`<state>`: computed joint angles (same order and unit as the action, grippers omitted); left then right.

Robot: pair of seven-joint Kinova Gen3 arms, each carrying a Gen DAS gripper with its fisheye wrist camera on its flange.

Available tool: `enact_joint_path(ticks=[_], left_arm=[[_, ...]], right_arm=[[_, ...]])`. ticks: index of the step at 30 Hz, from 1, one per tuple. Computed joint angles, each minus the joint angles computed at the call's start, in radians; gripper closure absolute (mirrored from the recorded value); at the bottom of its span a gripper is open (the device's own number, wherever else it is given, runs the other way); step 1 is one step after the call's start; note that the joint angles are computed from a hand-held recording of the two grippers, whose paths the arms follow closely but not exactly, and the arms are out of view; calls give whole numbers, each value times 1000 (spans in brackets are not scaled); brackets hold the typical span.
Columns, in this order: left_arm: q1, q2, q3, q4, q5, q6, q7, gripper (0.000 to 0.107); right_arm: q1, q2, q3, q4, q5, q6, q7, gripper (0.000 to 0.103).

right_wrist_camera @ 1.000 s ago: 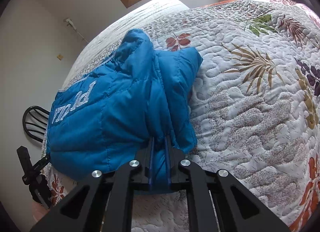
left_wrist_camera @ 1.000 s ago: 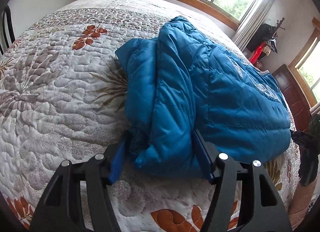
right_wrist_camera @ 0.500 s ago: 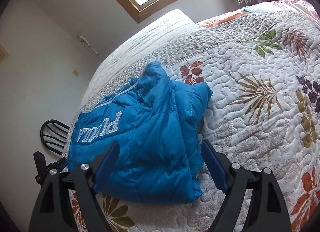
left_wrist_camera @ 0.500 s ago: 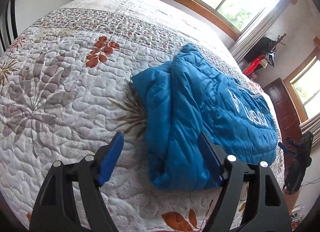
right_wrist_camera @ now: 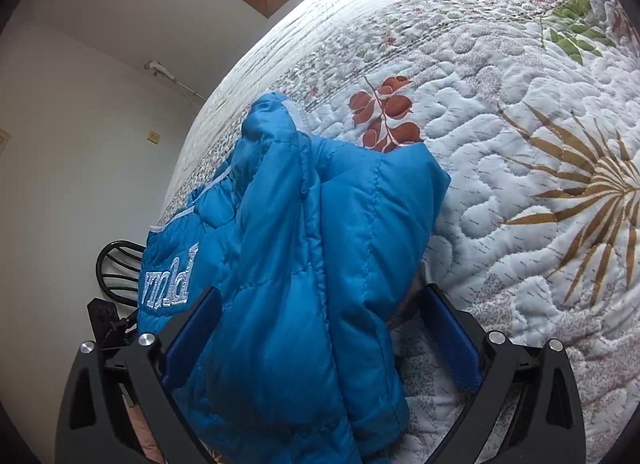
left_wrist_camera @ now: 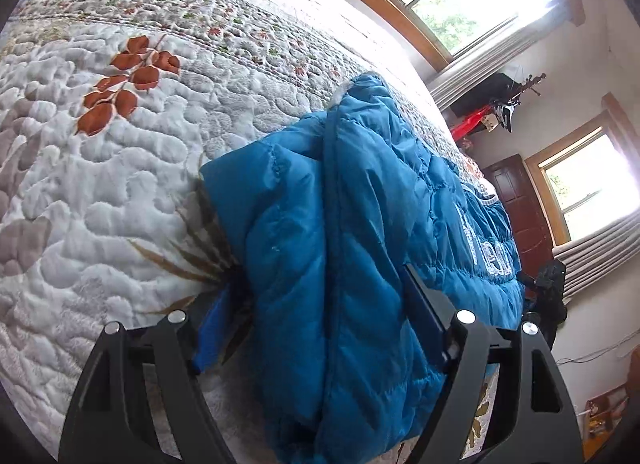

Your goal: Fold large clothes

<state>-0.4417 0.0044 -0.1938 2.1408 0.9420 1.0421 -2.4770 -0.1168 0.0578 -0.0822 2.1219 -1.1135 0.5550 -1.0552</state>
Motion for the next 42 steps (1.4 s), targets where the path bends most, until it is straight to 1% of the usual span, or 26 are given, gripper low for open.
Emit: enact_joint_path(ticks=[2,3,4,5,6,7,8,10,11,12,13,15,18,20,21,22,24,26,27,28,31,33,35,38,40,42], left_arm=[[28,8,26,-12,-6,-31,21,29],[42,8,37,-19,-15,-49,41,29],[52,7,44,-25,-24,-60,57,31],[61,6,47,-29,-30,-67,71,34],[64,6,47,-33,-32,-60,81,43],[64,3,43,-32,-26,-46,81,54],[67,-5,43,-30,-25,-47,85,59],[84,-40,49,-18,-31,-71,105,78],[92,-58,48,-13,-34,-81,119,82],[102,-79,48,-9,-41,-94,141,88],[116,-106,51,-3,-49,-113,163,92],[135,-158,34,2,-52,-120,176,94],[167,-240,-11,3,-47,-73,173,95],[190,-320,-21,4,-75,-58,196,95],[201,-363,-20,5,-95,-53,217,95],[207,-407,-38,11,-116,-33,223,95],[220,-497,-54,12,-159,3,264,95],[228,-584,-83,9,-210,54,311,95],[232,-625,-101,6,-235,78,329,95],[234,-671,-113,2,-263,103,352,95],[249,-798,-157,-16,-351,183,410,95],[259,-877,-183,-23,-408,235,450,95],[280,-935,-216,-23,-460,279,482,94],[304,-1000,-254,20,-542,304,517,94],[319,-1020,-288,78,-605,292,530,93],[315,-1036,-293,140,-675,263,542,92]], right_arm=[[-46,5,8,-20,69,-34,-55,3],[-49,5,-4,-22,82,-46,-64,4],[-35,8,-25,-25,78,-51,-57,12],[-33,11,-27,-25,59,-49,-38,17],[-32,10,-31,-19,40,-55,-24,26],[-27,7,-32,-12,11,-54,7,41],[-21,5,-31,-5,-21,-46,47,47],[-12,-3,-26,9,-92,-25,114,65],[-13,-11,-23,15,-113,-21,135,69],[-18,-24,-22,20,-120,-25,138,74],[-26,-41,-19,22,-115,-27,127,78],[-42,-89,-12,29,-111,-25,121,81],[-76,-178,3,38,-87,-17,99,83],[-103,-248,-12,40,-19,-33,29,83],[-133,-284,-9,44,19,-44,-12,83],[-155,-319,-11,51,48,-51,-46,83],[-145,-389,-61,56,108,-48,-123,83],[-78,-448,-133,42,158,17,-205,83],[-59,-484,-159,37,183,43,-245,83],[-58,-511,-177,33,209,52,-286,83],[-105,-592,-206,38,284,60,-408,83],[-133,-643,-224,53,312,66,-475,83],[-148,-677,-250,67,333,73,-532,83],[-176,-699,-285,109,352,62,-604,83],[-190,-696,-310,150,358,41,-652,83],[-200,-680,-324,201,358,12,-697,83]])
